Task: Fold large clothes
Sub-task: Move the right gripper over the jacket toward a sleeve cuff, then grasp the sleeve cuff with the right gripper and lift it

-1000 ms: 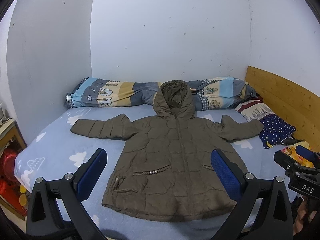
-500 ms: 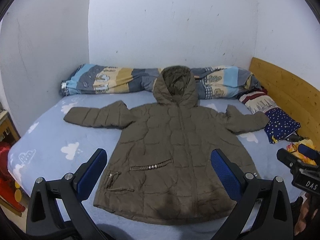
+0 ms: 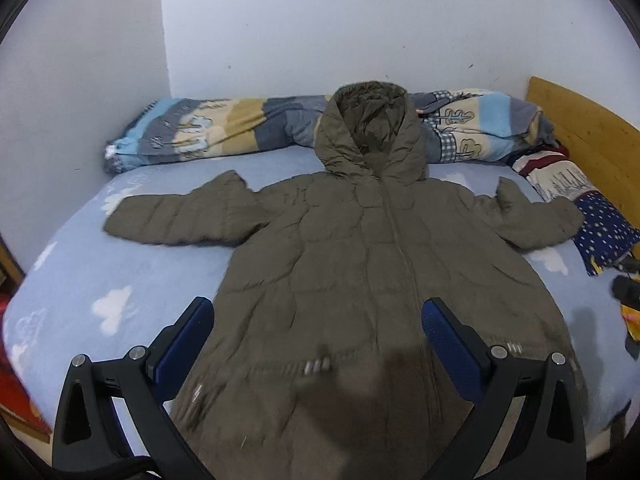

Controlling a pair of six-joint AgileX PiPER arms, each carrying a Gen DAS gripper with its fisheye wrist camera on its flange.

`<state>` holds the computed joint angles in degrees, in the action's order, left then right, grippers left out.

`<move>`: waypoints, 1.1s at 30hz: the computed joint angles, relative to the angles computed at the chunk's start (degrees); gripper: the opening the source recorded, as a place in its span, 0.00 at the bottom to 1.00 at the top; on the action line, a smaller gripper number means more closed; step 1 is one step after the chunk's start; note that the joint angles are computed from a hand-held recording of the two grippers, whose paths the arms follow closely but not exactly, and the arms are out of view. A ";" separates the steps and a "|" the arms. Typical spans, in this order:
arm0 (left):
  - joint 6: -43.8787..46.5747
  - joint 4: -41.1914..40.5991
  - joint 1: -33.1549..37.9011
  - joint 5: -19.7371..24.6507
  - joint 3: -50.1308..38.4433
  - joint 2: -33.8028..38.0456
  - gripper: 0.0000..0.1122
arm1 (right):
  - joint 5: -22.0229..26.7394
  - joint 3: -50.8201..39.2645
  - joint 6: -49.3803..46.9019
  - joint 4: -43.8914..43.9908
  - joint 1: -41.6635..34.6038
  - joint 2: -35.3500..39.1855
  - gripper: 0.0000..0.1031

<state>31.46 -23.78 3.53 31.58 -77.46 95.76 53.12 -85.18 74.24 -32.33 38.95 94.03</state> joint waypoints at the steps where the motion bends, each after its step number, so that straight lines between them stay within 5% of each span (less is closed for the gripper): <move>1: -2.78 1.71 -1.08 0.07 -3.64 3.43 0.92 | -2.50 1.84 -2.21 3.10 -4.50 -1.03 0.97; 4: -5.53 2.72 -3.17 0.51 -12.45 11.56 0.92 | -7.08 4.52 -9.09 10.52 -16.16 -2.24 0.97; 9: 3.04 -2.77 -3.30 -0.14 -15.48 16.72 0.92 | -12.62 3.02 -24.73 22.16 -36.12 1.45 0.93; 12: 5.33 -2.94 -2.95 -0.77 -16.13 18.18 0.92 | -11.65 -3.41 -32.04 27.08 -46.96 7.84 0.80; 16: 5.06 -3.43 -1.85 1.11 -18.91 20.49 0.92 | -10.71 -14.35 -34.16 29.65 -57.58 17.32 0.76; 21: 3.53 -2.71 -1.34 0.27 -19.46 21.65 0.92 | -9.50 -25.36 -36.86 35.46 -65.23 27.90 0.56; 28: 3.00 -2.64 -1.40 -0.25 -20.34 22.74 0.92 | -7.73 -34.96 -38.77 37.47 -68.08 37.59 0.52; 30: 3.19 -2.34 -1.49 -0.30 -20.11 22.79 0.92 | -6.24 -37.96 -41.12 39.59 -68.70 40.34 0.27; 33: 2.52 -1.06 -1.94 -0.27 -20.34 23.12 0.92 | -11.14 -33.32 -42.20 38.62 -67.96 37.92 0.12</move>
<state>33.99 -24.84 1.59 31.31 -97.80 118.88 41.98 -118.50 32.04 6.28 -29.01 131.95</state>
